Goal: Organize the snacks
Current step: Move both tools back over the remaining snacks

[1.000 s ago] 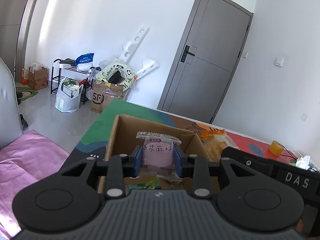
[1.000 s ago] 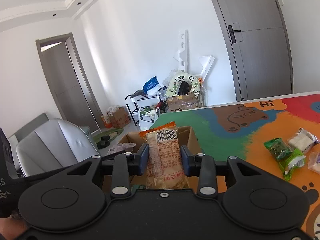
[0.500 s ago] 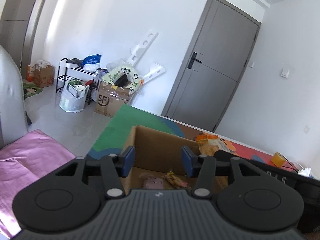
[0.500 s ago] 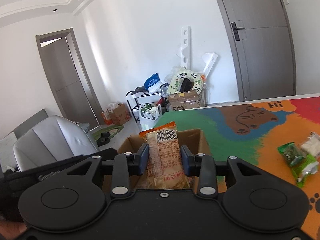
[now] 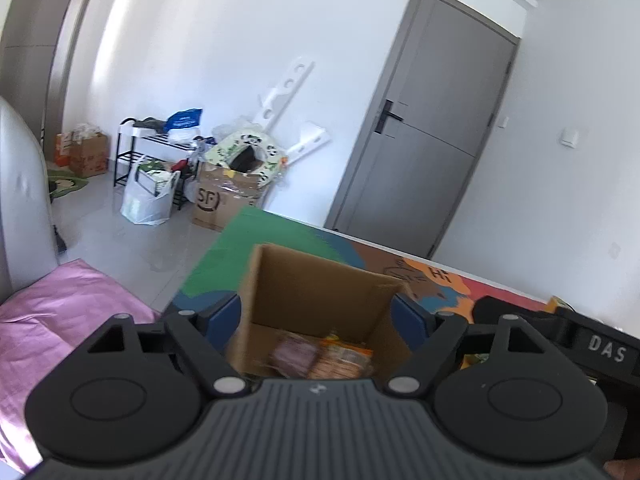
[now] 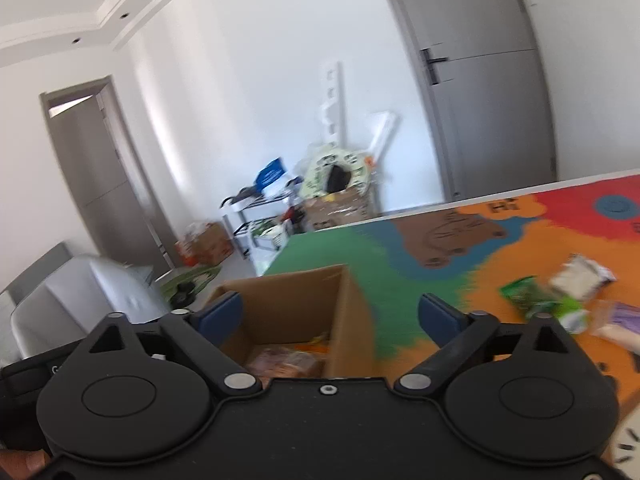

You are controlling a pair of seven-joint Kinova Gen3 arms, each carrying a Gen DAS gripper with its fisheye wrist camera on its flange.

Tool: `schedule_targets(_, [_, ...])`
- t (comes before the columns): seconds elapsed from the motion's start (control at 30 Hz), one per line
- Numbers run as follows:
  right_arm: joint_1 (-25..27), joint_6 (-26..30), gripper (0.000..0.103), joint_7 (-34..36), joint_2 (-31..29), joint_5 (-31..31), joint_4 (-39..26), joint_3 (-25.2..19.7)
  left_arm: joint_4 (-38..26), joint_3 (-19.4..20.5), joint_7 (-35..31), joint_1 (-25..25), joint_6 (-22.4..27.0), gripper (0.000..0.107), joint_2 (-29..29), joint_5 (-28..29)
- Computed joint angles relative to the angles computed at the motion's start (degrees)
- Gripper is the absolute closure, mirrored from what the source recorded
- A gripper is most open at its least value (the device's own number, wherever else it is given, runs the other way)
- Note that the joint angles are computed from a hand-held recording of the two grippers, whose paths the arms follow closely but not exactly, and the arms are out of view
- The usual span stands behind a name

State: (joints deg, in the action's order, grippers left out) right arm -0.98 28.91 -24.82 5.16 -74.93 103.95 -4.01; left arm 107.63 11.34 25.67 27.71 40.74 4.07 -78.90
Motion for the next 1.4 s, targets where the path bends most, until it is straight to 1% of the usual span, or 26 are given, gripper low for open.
schedule_targets(0.1, [1.10, 0.05, 0.002, -1.72, -0.97, 1.31, 1.09, 1.28, -1.07, 0.58, -0.67, 0.94, 0.54, 0.023, 0.84, -0.26])
schedule_targets(0.17, [1.90, 0.13, 0.001, -1.99, -1.21, 1.08, 1.78, 1.98, -1.89, 0.69, -1.33, 1.69, 1.08, 0.022, 1.55, -0.17])
schedule_targets(0.43, [4.86, 1.05, 0.000, 0.50, -2.61, -2.09, 4.74, 4.82, -4.86, 0.23, -4.03, 5.07, 1.62, 0.019, 4.07, 0.18])
schedule_targets(0.67, [7.31, 2.18, 0.000, 2.73, -3.12, -4.08, 6.39, 7.01, -7.69, -0.76, -6.12, 7.89, 1.52, 0.019, 6.27, 1.35])
schedule_targets(0.8, [8.52, 2.06, 0.000, 3.86, -3.33, -5.67, 7.44, 7.90, -9.01, -1.54, -6.97, 9.50, 1.11, 0.019, 7.37, 1.04])
schedule_targets(0.93, [10.23, 2.99, 0.000, 5.96, -3.03, -7.72, 8.37, 8.98, -10.62, -2.17, -8.05, 10.70, 0.28, 0.019, 8.53, 1.68])
schedule_targets(1.07, [11.67, 3.80, 0.000, 6.52, -2.25, -8.28, 8.39, 9.52, -12.01, -2.97, -8.83, 12.24, -0.82, 0.019, 9.90, 1.23])
schedule_targets(1.23, [13.91, 5.47, 0.000, 7.88, -1.15, -8.68, 8.12, 10.13, -14.43, -4.22, -11.09, 13.51, -2.13, 0.019, 12.05, 3.30])
schedule_targets(1.4, [15.73, 6.28, 0.001, 8.11, 0.62, -8.51, 7.20, 10.04, -17.47, -6.33, -13.22, 15.24, -2.92, 0.019, 14.88, 5.39])
